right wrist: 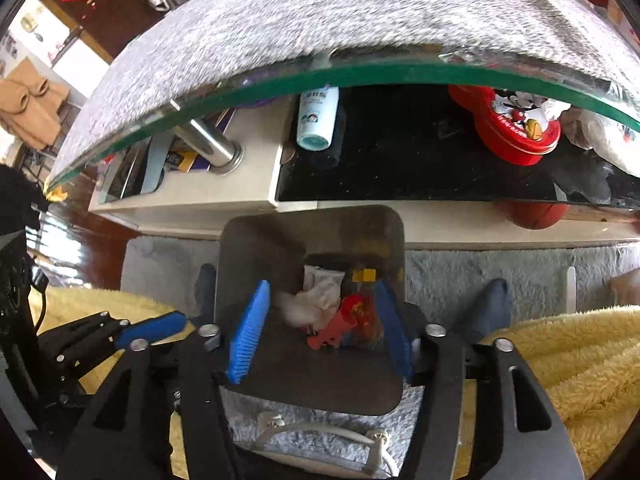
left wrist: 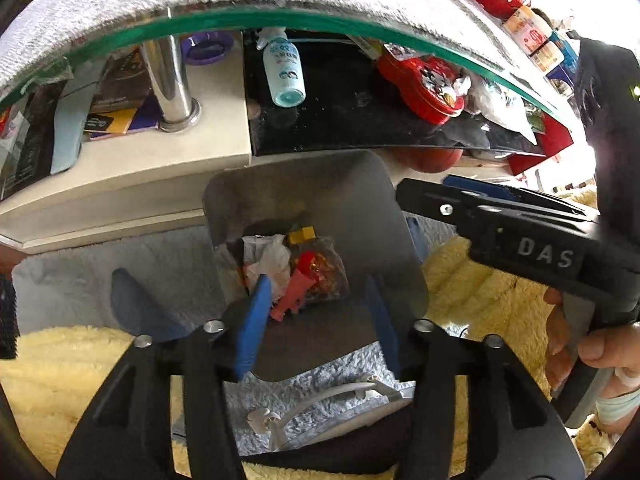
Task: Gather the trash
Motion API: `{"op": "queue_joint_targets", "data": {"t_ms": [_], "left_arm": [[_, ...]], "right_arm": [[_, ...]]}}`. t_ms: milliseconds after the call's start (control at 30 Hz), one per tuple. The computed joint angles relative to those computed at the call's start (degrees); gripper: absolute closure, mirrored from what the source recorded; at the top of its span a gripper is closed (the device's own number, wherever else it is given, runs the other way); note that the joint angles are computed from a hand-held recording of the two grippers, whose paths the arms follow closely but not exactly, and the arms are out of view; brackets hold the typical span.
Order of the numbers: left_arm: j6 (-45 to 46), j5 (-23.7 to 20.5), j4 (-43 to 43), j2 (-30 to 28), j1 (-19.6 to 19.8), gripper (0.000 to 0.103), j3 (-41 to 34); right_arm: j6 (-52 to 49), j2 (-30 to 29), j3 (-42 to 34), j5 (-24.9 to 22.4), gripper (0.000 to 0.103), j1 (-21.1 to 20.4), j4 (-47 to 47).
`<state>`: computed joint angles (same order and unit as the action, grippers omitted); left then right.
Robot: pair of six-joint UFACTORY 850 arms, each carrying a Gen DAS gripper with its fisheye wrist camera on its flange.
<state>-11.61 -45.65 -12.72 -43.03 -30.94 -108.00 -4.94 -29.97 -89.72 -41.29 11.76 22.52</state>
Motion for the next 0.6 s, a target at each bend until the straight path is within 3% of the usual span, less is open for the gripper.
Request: {"op": "queue_joint_targets", "data": {"t_ms": [100,167,200,300,433,533,600], "left_arm": [[-2.5,0.7,3.4,0.8,0.0,0.033,0.3],[-4.0,1.1,5.6,1.6,0.0,0.022,0.7],[-5.2,1.5,7.1,2.2,0.0,0.017,1.1],[-6.5,2.8,9.0,3.9,0.1,0.008,2.3],[-11.1,5.5,14.6,7.2,-0.2,0.008,4.2],[-17.1,7.4,21.7,9.3,-0.8,0.008,5.1],[-20.1,8.6,25.5,10.4,-1.3,0.008,5.6]], "right_arm": [[1.6,1.0,0.7,1.7,0.021,-0.4,-1.2],[2.4,1.8,1.1,2.7,0.019,-0.8,-2.0],[3.3,2.3,1.4,3.3,0.011,-1.1,-2.8],[6.2,4.0,2.6,5.6,0.003,-1.5,-6.0],[11.3,7.6,5.0,10.7,0.003,-1.8,-12.2],[15.5,12.0,8.4,18.2,0.003,-1.5,-18.6],[23.0,14.8,10.6,23.3,0.003,-0.9,-27.8]]}}
